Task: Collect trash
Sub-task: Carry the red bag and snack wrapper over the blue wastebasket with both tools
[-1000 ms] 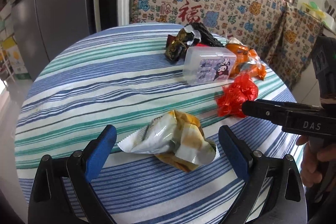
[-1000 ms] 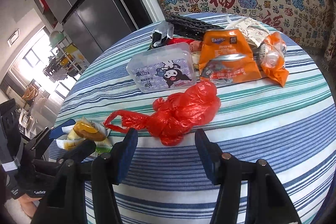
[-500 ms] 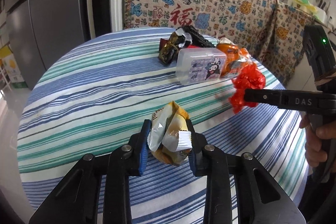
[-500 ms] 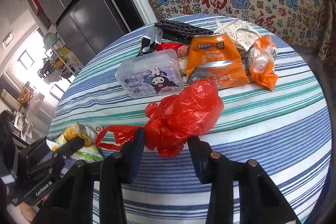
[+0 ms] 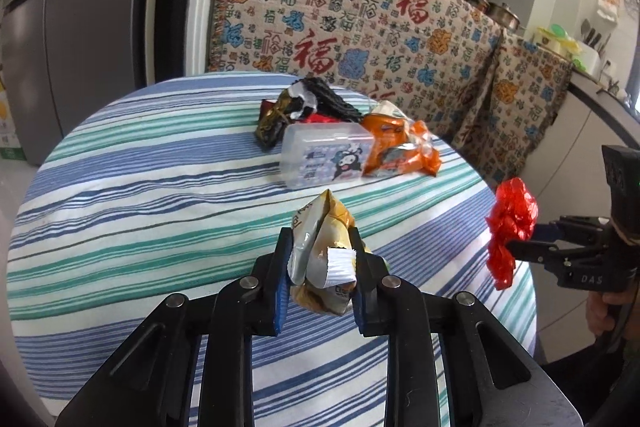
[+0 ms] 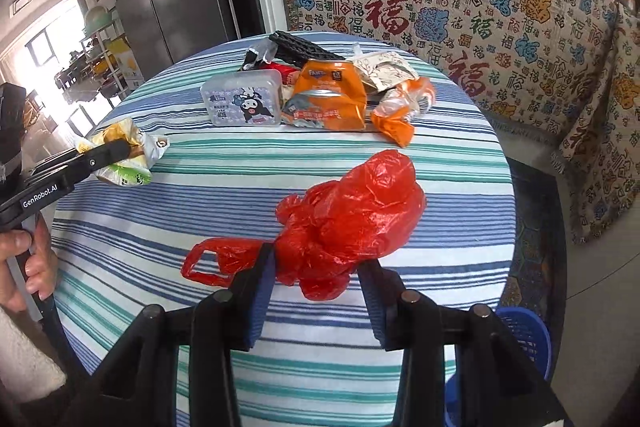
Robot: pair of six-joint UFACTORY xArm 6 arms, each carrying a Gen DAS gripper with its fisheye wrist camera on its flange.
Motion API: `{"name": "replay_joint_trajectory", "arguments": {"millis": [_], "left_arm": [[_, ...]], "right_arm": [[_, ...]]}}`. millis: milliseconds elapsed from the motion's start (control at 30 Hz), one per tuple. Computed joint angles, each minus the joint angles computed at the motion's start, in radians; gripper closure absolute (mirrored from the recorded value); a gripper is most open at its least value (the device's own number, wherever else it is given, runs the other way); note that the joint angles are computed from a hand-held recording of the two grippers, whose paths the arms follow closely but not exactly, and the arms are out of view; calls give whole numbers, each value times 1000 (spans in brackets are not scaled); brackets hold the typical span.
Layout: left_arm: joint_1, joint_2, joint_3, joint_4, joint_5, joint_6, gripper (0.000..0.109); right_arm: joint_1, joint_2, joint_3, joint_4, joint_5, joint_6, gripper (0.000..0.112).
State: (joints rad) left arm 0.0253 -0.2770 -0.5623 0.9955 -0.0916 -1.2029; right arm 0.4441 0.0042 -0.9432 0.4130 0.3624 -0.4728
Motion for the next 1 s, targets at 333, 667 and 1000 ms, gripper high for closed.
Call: {"name": "replay_joint_trajectory", "arguments": {"millis": [333,667,1000], "left_arm": [[-176,24,-63,-174,59,145,85],[-357,141,-189,-603,107,520,85],[-540,346,-416,-1107,146,942,85]], "right_arm": [[-112,-106,81,146,41,-152,70],[-222,-187,161,163,38,-182,70],[-382,-232,219,143,30,-184,70]]}}
